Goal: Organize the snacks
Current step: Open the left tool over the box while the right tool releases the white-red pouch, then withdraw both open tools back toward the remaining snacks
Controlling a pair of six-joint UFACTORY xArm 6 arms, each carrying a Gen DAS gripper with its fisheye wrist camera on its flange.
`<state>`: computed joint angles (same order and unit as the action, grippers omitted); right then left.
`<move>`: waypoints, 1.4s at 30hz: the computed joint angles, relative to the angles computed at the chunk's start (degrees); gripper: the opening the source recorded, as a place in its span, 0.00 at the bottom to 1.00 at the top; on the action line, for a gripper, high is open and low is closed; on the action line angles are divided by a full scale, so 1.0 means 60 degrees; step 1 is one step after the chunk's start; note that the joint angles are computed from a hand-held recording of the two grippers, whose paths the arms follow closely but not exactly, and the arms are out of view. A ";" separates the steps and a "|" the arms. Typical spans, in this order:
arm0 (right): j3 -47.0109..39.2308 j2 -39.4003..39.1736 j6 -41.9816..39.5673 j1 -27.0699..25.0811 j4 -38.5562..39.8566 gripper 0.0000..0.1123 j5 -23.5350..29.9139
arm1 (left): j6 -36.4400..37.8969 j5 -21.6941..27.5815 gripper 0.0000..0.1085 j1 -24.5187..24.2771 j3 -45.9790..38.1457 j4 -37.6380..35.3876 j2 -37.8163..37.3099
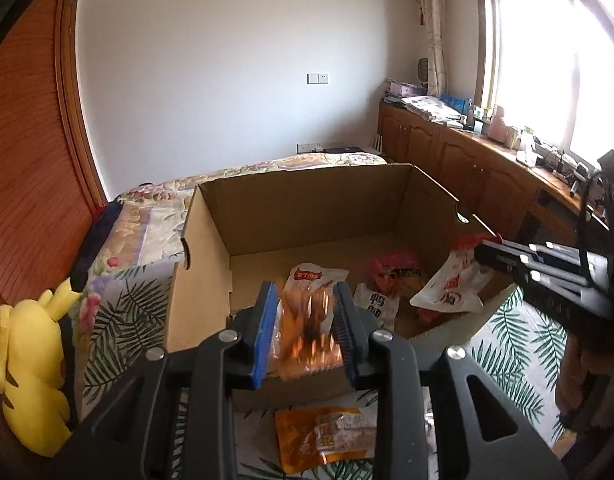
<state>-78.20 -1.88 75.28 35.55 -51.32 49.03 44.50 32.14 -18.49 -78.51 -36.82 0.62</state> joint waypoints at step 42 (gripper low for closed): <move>0.2817 -0.1524 0.0631 0.1558 -0.0358 0.41 -0.0329 | 0.3258 0.1134 0.47 0.0623 0.3737 -0.2224 -0.3234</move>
